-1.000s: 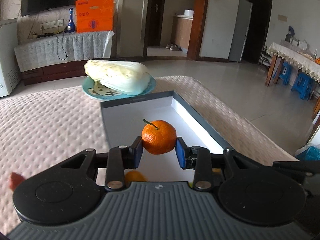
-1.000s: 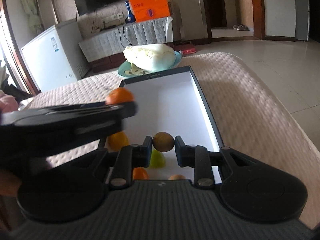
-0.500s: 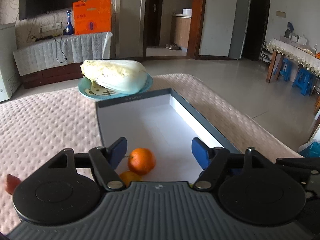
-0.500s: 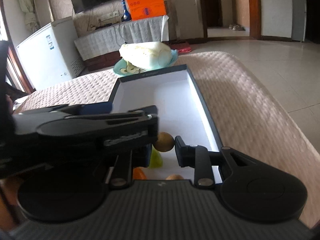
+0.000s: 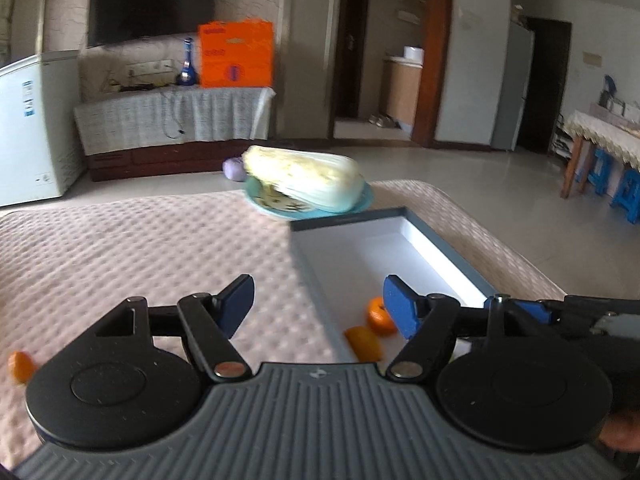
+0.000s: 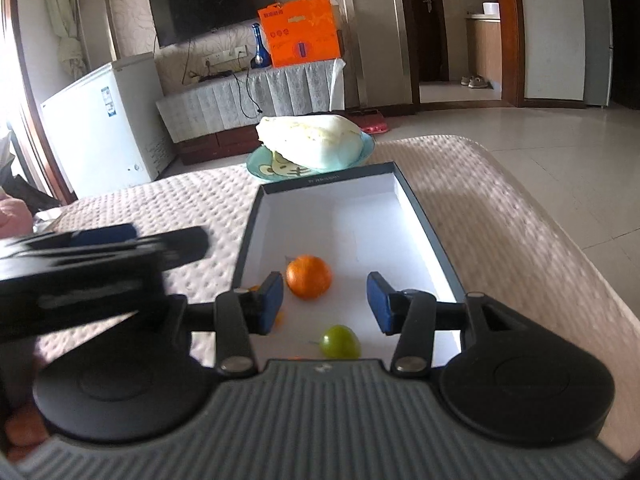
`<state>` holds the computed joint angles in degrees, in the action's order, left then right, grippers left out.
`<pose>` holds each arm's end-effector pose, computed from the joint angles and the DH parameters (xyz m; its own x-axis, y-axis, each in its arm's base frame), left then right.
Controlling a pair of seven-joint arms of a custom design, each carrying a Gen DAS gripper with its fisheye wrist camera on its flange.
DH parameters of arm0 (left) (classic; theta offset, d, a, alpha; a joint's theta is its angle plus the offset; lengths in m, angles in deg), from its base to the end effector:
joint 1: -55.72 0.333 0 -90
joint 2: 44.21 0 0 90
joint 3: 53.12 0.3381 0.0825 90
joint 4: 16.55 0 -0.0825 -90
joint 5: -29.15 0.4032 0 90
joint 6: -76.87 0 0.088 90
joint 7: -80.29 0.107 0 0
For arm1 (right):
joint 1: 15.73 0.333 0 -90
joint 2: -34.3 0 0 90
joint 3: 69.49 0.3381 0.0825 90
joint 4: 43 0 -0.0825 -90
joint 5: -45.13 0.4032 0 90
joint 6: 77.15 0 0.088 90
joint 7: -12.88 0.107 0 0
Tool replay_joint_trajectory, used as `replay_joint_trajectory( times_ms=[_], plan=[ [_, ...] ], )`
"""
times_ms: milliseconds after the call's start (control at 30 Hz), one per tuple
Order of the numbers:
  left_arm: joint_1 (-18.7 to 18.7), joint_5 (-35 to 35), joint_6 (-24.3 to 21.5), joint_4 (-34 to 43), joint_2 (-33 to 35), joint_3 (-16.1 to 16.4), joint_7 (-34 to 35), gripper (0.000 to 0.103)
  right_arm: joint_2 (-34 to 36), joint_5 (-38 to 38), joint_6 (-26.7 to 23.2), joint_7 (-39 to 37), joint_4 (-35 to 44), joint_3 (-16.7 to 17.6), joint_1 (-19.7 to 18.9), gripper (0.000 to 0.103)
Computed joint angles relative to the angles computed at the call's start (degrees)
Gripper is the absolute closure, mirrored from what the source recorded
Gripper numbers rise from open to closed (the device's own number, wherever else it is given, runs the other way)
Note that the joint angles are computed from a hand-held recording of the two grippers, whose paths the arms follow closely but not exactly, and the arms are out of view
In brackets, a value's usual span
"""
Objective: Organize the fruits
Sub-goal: 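Move the open left gripper toward the small orange while the right approaches the red fruit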
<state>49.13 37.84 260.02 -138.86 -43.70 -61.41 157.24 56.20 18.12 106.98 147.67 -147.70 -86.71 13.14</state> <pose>0.5811 -0.1688 0.5438 -0.2264 -0.9714 0.0716 -0.4979 0.0522 -0.8657 0.6746 0.2123 0.4556 0.0840 -0.9819 -0.1695 -0.5484 0.0965 -0.8306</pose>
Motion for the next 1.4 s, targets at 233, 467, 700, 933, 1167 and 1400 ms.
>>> replay_joint_trajectory(
  times_ms=[233, 467, 700, 933, 1167, 1400],
  plan=[
    [3.7, -11.8, 2.2, -8.3, -7.3, -0.9, 10.6, 0.027, 0.6, 0.8, 2.8, -2.5, 0.6, 0.3, 1.5, 0.054],
    [12.8, -14.7, 1.5, -14.4, -11.4, -5.9, 11.1, 0.027, 2.2, 2.3, 3.7, -11.5, 3.1, 9.3, -3.2, 0.054],
    [10.3, -18.7, 3.7, -16.9, -13.3, -0.6, 15.4, 0.027, 5.1, 5.4, -0.4, -19.8, 7.3, 23.0, -11.8, 0.054],
    [6.5, -23.3, 3.5, -17.6, -14.7, 5.2, 19.8, 0.027, 7.6, 10.4, -4.0, -25.0, 10.4, 27.9, -13.3, 0.054],
    [15.2, -22.9, 1.2, -17.6, -15.0, -1.5, 18.3, 0.027, 9.6, 14.3, -6.6, -26.2, 13.5, 28.4, -11.8, 0.054],
    [24.5, -17.3, 0.0, -18.6, -16.1, -8.4, 13.0, 0.027, 11.9, 17.1, -8.5, -28.6, 16.5, 30.4, -11.1, 0.054]
  ],
)
